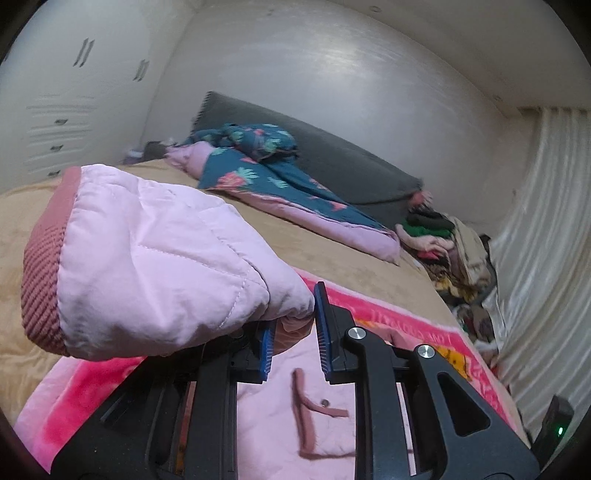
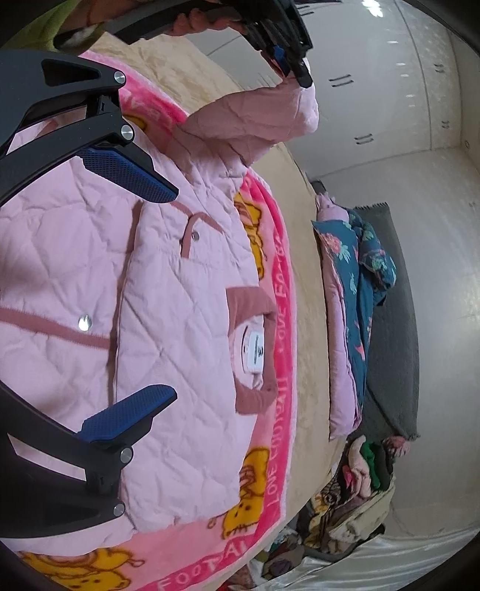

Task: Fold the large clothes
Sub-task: 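Lift the held sleeve with the left tool and carry it across the jacket front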

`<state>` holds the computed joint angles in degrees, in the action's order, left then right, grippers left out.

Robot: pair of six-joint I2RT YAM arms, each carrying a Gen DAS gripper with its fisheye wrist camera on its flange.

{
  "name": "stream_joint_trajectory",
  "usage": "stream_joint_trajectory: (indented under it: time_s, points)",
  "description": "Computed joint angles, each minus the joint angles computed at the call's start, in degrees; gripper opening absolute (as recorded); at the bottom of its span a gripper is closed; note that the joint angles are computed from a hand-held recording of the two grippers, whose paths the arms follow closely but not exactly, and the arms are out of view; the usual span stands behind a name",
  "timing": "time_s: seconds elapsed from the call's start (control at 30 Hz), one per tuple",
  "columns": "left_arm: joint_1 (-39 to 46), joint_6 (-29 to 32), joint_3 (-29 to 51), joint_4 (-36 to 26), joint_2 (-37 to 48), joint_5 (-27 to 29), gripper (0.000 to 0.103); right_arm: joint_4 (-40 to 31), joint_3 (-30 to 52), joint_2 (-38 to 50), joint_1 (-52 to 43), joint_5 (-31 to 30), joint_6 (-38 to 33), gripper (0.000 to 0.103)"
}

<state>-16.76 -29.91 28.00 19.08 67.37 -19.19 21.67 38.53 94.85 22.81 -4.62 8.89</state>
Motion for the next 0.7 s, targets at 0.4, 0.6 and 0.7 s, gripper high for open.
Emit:
stream_joint_trajectory:
  time_s: [0.4, 0.6, 0.7]
  points:
    - [-12.2, 7.9, 3.5, 7.7, 9.3, -1.7, 0.012, 1.7, -5.0, -3.4, -10.5, -3.2, 0.3, 0.098]
    - [-17.3, 11.1, 5.9, 9.8, 14.3, -2.1, 0.012, 2.8, -6.6, -3.4, -15.4, -5.3, 0.0, 0.098]
    - [-19.9, 12.3, 8.1, 9.6, 18.0, -2.2, 0.012, 3.5, -7.1, -3.2, -18.0, -6.9, 0.3, 0.098]
